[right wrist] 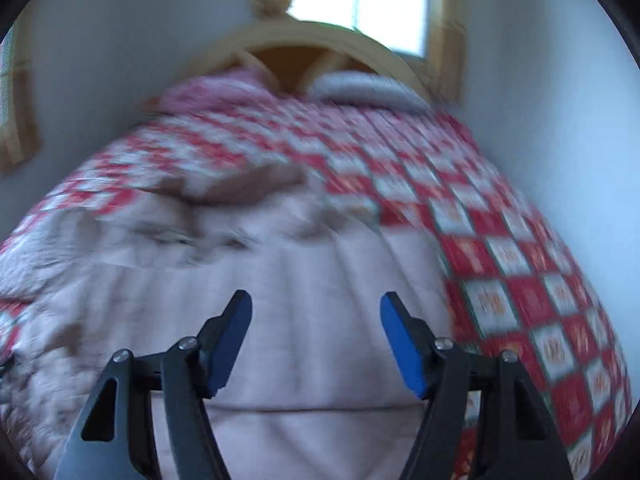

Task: Fold large clothes
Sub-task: 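Lift the sleeve and carry it across the jacket body with the right tool, then lay the sleeve flat on the jacket body and open the right tool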

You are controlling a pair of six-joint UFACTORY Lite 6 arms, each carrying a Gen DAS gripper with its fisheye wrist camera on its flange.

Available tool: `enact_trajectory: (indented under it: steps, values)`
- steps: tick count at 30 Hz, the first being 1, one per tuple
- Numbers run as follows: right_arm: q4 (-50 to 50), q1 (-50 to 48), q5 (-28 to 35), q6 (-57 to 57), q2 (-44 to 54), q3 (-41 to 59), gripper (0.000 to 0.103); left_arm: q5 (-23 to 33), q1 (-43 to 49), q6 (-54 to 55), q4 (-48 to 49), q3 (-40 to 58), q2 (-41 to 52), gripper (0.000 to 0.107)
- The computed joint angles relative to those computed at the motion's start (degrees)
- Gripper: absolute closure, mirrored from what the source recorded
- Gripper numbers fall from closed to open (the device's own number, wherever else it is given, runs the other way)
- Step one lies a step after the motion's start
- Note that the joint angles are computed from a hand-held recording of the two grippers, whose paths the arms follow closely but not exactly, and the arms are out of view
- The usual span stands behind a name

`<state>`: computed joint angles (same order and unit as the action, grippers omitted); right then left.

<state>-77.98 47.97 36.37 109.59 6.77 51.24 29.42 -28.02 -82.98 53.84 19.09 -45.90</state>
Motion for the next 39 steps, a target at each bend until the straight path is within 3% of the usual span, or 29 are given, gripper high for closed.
enact_trajectory:
  steps: [2, 5, 8, 11, 13, 15, 17, 19, 21, 23, 26, 28, 31, 34, 39]
  values:
    - [0.8, -2.4, -4.4, -1.7, 6.6, 2.2, 0.043, 1.3, -4.4, -7.2, 6.3, 5.4, 6.6, 0.005]
    - [1.0, 1.4, -3.8, -3.8, 14.7, 6.9, 0.042, 1.3, -9.0, -25.2, 22.7, 11.4, 22.3, 0.005]
    - [1.8, 6.6, 2.1, -6.6, 23.6, 13.1, 0.046, 3.0, -10.1, -41.3, 38.6, 17.0, 40.3, 0.005]
    - [0.8, 6.6, 2.1, -6.0, 24.4, 13.4, 0.046, 3.7, -8.0, -39.2, 37.4, 26.2, 58.2, 0.005]
    - [-0.7, 5.0, -1.7, -4.3, 21.9, 10.9, 0.046, -1.6, -3.9, -37.3, 36.2, 29.3, 64.3, 0.005]
    - [-4.7, 2.1, -7.6, -0.7, 14.6, 4.6, 0.046, -4.0, -1.9, -44.2, 42.6, 27.1, 63.0, 0.005]
    - [-14.3, -1.1, -12.5, 10.2, 4.1, -3.4, 0.042, -3.0, -2.0, -48.4, 46.4, 25.8, 62.9, 0.005]
    - [-23.4, -4.1, -11.6, 22.2, -6.7, -10.0, 0.033, -1.4, -2.3, -49.5, 46.7, 25.2, 62.8, 0.005]
    - [-29.5, -9.2, -11.0, 30.9, -11.2, -12.0, 0.032, -0.1, -2.6, -50.0, 45.8, 25.1, 63.0, 0.005]
    - [-33.4, -17.0, -13.7, 36.2, -9.1, -9.1, 0.032, 1.0, -2.8, -51.5, 45.7, 23.9, 62.1, 0.005]
    - [-43.7, -24.2, -19.7, 45.1, -1.1, -3.6, 0.058, 1.5, -3.3, -51.6, 45.2, 24.3, 62.7, 0.005]
    - [-45.1, -24.9, -21.1, 43.9, 7.0, 1.4, 0.059, 1.6, -3.4, -50.5, 44.4, 25.2, 63.6, 0.005]
    - [-34.4, -21.4, -18.8, 32.0, 15.3, 4.5, 0.059, 1.7, -3.7, -49.7, 43.7, 25.8, 64.2, 0.005]
    - [-31.3, -19.8, -16.2, 28.6, 19.1, 5.3, 0.059, 2.0, -3.9, -49.3, 43.3, 26.5, 64.7, 0.005]
    - [-39.8, -20.7, -15.4, 36.8, 18.6, 2.2, 0.059, 3.6, -5.3, -43.2, 36.6, 23.5, 57.1, 0.005]
